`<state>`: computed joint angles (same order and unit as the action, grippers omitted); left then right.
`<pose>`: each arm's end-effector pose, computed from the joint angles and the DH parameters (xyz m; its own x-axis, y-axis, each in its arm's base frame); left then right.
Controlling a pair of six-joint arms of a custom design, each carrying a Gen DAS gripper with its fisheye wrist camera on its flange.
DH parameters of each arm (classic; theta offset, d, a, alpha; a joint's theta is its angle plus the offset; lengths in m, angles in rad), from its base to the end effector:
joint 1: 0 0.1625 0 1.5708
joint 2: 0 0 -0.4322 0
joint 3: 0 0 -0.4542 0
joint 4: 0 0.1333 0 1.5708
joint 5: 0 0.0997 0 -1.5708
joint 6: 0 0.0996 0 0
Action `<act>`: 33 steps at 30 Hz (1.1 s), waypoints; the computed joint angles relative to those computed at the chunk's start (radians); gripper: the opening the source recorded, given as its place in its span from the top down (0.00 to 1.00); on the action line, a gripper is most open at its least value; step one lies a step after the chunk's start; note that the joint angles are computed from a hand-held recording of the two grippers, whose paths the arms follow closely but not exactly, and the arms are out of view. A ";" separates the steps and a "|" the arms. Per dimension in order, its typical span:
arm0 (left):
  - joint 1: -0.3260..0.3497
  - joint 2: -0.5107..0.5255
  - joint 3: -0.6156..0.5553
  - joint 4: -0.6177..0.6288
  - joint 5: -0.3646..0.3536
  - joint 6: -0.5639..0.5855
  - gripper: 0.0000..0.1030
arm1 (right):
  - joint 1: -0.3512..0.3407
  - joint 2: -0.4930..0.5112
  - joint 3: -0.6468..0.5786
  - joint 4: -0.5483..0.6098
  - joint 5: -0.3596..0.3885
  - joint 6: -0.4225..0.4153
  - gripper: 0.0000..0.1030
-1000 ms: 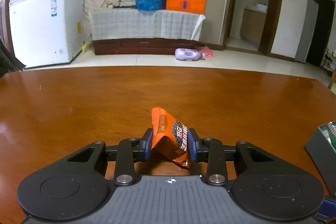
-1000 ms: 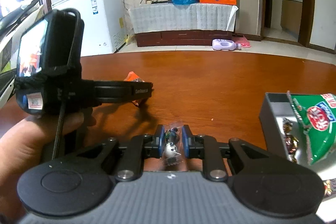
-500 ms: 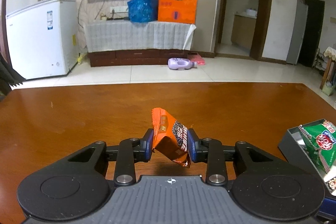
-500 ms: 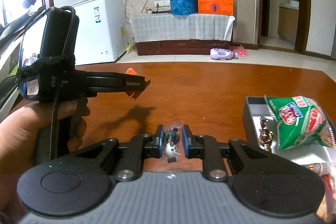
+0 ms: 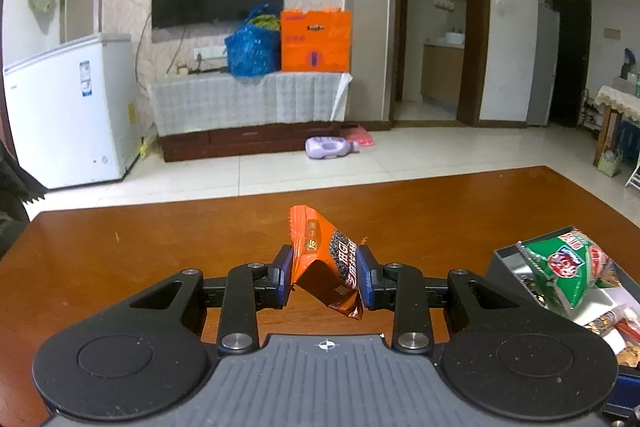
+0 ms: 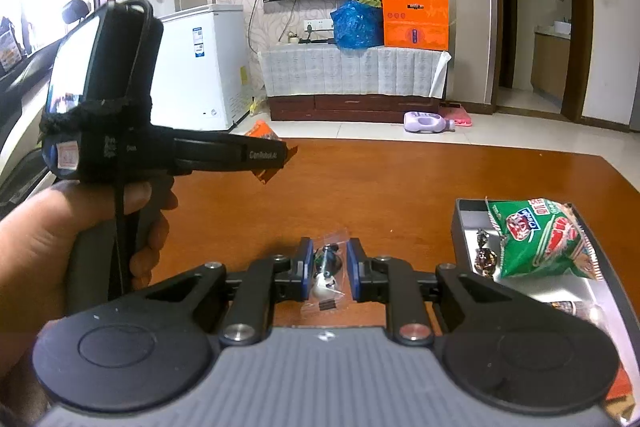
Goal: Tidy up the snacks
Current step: 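Carry the orange packet and clear candy bag over the tray with both grippers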
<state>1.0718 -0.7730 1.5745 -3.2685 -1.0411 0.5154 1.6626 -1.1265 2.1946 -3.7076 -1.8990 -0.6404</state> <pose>-0.1999 -0.7506 0.1622 -0.6763 0.3282 -0.6595 0.7266 0.4444 -0.5240 0.1498 -0.5237 0.1967 -0.7503 -0.1303 0.6482 -0.6141 0.5006 -0.6102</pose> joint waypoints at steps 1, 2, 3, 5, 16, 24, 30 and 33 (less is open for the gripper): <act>-0.002 -0.009 0.011 -0.004 -0.002 -0.003 0.68 | 0.007 -0.002 0.006 -0.004 -0.007 -0.003 0.83; -0.004 -0.020 0.025 -0.010 -0.006 -0.004 0.68 | 0.014 -0.006 0.012 -0.006 -0.012 -0.007 0.83; -0.005 -0.027 0.038 -0.018 -0.009 -0.004 0.68 | 0.020 -0.011 0.019 -0.010 -0.017 -0.013 0.83; -0.008 -0.042 0.057 -0.020 -0.005 0.001 0.68 | 0.030 -0.021 0.033 -0.019 -0.026 -0.023 0.83; -0.045 -0.112 0.181 -0.025 -0.037 0.029 0.68 | 0.004 -0.098 0.136 -0.071 -0.042 -0.023 0.83; -0.075 -0.122 0.248 -0.021 -0.048 0.035 0.68 | -0.066 -0.187 0.230 -0.098 0.008 -0.023 0.83; -0.083 -0.117 0.259 0.024 -0.087 -0.004 0.68 | -0.122 -0.261 0.272 -0.093 0.068 -0.019 0.83; -0.093 -0.107 0.271 0.022 -0.107 0.015 0.68 | -0.156 -0.282 0.290 -0.129 0.091 -0.037 0.83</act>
